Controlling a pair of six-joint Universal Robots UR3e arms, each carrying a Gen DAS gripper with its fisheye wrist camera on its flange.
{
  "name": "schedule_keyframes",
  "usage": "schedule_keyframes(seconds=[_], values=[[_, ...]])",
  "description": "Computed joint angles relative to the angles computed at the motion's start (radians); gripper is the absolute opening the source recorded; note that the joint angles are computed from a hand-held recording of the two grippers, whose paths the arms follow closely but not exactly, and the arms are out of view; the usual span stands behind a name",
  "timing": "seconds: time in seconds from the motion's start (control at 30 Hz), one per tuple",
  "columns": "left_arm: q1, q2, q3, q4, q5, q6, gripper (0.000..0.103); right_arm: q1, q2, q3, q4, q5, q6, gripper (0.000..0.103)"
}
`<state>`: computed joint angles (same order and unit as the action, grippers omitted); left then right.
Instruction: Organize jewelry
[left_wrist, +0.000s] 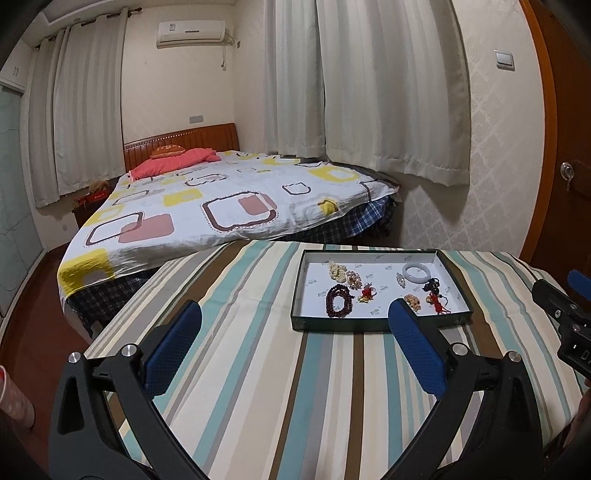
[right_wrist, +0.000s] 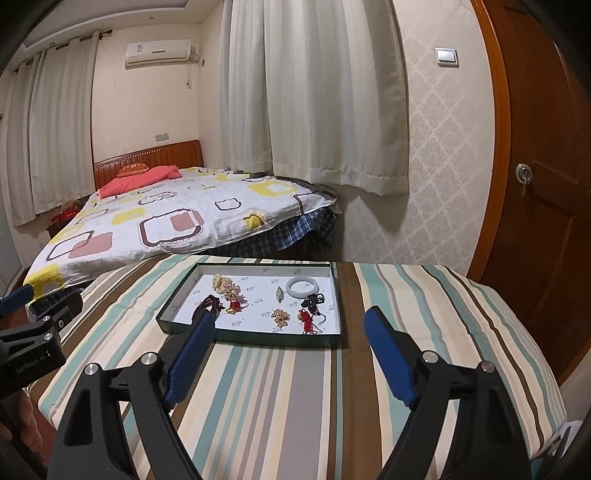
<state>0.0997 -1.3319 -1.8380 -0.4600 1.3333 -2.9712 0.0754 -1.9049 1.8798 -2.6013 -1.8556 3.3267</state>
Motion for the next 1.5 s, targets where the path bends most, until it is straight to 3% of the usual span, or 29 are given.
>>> schedule_keyframes(seconds=[1.5], values=[[0.021,0.059,-0.023,-0.037,-0.038,-0.003,0.099,0.038,-0.016,0.007,-0.008,-0.04,0.011,0.082]])
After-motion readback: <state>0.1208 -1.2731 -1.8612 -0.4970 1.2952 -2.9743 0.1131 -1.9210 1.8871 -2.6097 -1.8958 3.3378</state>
